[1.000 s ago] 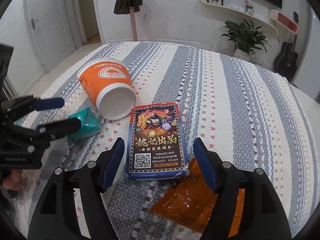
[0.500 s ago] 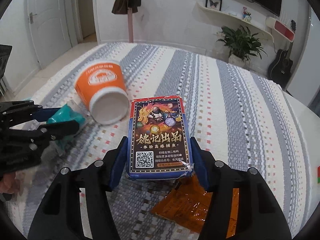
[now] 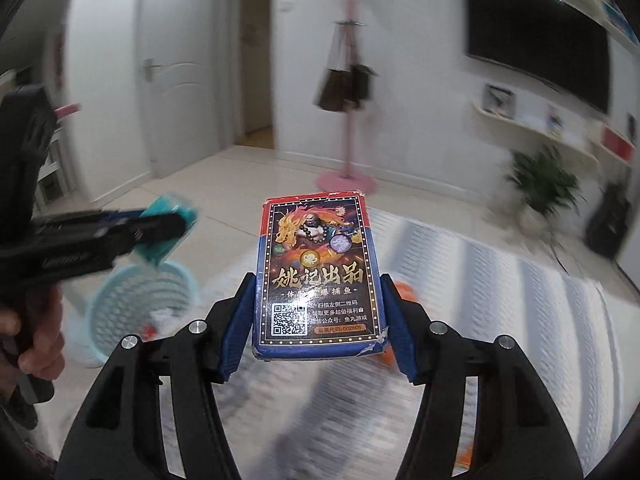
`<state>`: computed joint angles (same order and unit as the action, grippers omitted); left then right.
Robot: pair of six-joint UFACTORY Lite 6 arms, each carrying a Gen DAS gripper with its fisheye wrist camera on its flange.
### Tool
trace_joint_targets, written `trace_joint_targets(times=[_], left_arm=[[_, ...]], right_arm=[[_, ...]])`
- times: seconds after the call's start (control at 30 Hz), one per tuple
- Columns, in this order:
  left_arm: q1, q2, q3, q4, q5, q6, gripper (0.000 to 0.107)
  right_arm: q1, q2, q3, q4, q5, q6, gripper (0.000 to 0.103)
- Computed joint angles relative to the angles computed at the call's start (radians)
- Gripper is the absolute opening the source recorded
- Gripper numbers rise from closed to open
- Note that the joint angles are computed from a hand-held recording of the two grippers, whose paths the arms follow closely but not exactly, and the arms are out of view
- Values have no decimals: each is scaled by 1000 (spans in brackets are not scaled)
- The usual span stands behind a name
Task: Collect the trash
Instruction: 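Carry teal pack and card box to the blue basket and open both grippers, then move both tools back over the bedspread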
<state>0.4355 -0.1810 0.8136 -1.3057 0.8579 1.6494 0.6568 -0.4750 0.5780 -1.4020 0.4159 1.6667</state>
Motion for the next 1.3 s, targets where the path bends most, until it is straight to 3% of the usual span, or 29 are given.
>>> trace_joint_targets(times=[0.13,0.33,0.47,0.67,0.83,0.97,1.03,1.3], left_arm=[[220,104,116,27,93,-27,36],[403,348,334,76,85,-106,36],[454,522,480,131,49,-175,36],[455,716,626,239,-15,-276,36],[450,803,698,315,-37,-338,38],[467,804,694,311,-31,-331,53],[474,793,691,300,-18,-325,64],[457,707,616,245,5,-288,65]], right_arm=[[143,270,224,-56,37,85,57],[239,611,530,-20,16,65,57],[270,832,722,90,-10,-9,57],[253,1111,954,401,-66,-252,57],[240,1230,1067,569,-56,-392,59],[234,1252,1090,640,-70,-457,59],[232,1252,1094,649,-64,-462,60],[235,1128,929,518,-101,-307,60]])
